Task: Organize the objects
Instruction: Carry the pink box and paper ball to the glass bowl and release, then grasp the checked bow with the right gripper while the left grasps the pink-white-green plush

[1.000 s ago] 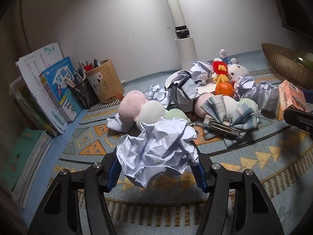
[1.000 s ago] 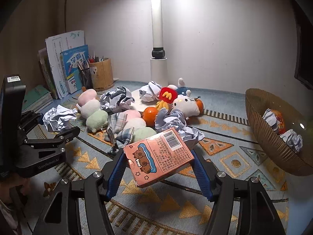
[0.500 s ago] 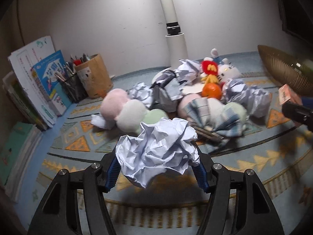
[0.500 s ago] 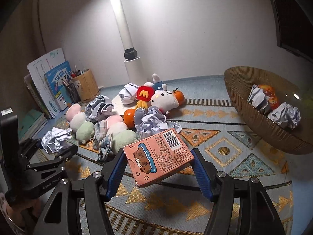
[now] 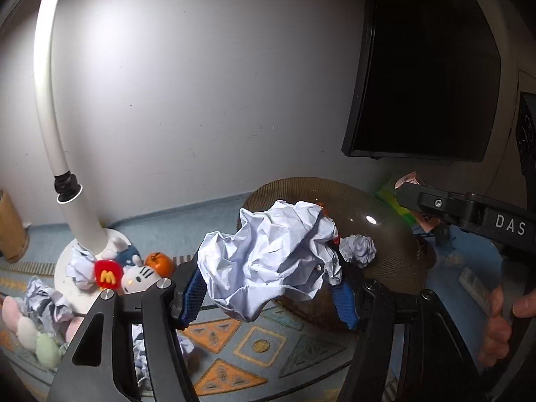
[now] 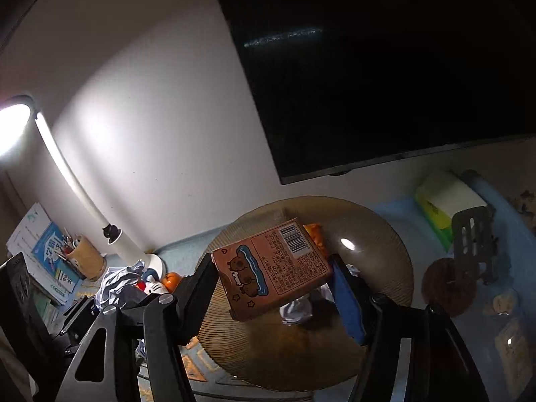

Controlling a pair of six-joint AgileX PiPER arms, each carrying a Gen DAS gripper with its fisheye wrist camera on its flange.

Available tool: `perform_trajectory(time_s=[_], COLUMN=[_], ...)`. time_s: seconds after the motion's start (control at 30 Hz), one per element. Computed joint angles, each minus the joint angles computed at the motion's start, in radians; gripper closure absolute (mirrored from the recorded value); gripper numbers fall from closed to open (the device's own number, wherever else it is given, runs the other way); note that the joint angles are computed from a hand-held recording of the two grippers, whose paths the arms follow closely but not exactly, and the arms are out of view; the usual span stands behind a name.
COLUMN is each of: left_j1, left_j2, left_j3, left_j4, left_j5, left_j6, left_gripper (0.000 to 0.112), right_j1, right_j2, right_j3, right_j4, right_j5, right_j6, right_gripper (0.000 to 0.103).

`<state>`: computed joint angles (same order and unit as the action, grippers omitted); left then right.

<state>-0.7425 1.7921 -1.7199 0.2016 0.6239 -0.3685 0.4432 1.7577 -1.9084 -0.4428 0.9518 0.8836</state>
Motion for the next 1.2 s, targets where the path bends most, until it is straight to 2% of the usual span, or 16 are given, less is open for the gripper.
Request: perform_trajectory(time_s=[0.17,0.23,0.27,0.33,0.4,0.5,0.57,0.67,0.7,0.93,1.03,1.13,1.2], left_j1=[-0.007,-0.004,0.005,0.006,-0.004,0.009,0.018,0.021,0.041,0.141,0.241,0.354,0.449], left_j2=[0.143,0.165,0.175,0.147,0.101,0.078,0.054,-0.002,0.004,-0.130,-0.200,-0.229,-0.251], left_j3=[-0.173,-0.173,-0.176,-0.099,-0.007,0.016,0.042,0.116,0.094,0.210,0.280,0.319,0.369], left_j4=[-0.097,-0.126,-0.184,-0.181,-0.080,-0.093,-0.063,0.015,-0.006,0.020,-0.043,-0.068,-0.137], left_j5=[0.048,0.023,0.027,-0.053,-0.143,-0.125,-0.108,-0.105,-0.097,-0.066,-0.055,-0.006,-0.009], left_j6=[0.119,0.146,0.193,0.181,0.085,0.100,0.083,0.022,0.052,0.024,0.076,0.092,0.158], left_gripper=[0.050,0.031,0.011,0.010,0.010,0.010,0.010,0.010,0.010,0.010,0.010,0.010,0.010], right_j1=[-0.080,-0.109,-0.122,-0.164,-0.182,-0.183,-0.171,-0.133,-0.117,0.041,0.140,0.234,0.283], right_j2=[0.010,0.005,0.003,0.006,-0.020,-0.059,-0.071,-0.065,-0.063,0.038,0.134,0.265,0.366], right_j3=[0.014,0.042,0.055,0.066,0.126,0.192,0.203,0.170,0.158,-0.052,-0.225,-0.435,-0.583], right_j4=[0.097,0.139,0.162,0.277,0.307,0.303,0.282,0.224,0.204,0.065,-0.013,-0.065,-0.076], right_j5=[0.007,-0.047,-0.070,-0.094,-0.156,-0.207,-0.205,-0.172,-0.162,-0.060,0.043,0.153,0.209], right_j6=[-0.084,-0.101,-0.101,-0.144,-0.110,-0.050,-0.012,0.052,0.074,0.131,0.090,0.007,-0.053], right_gripper=[0.038,0.027,0.002,0.000,0.000,0.000,0.000,0.000,0.000,0.000,0.000,0.000,0.000])
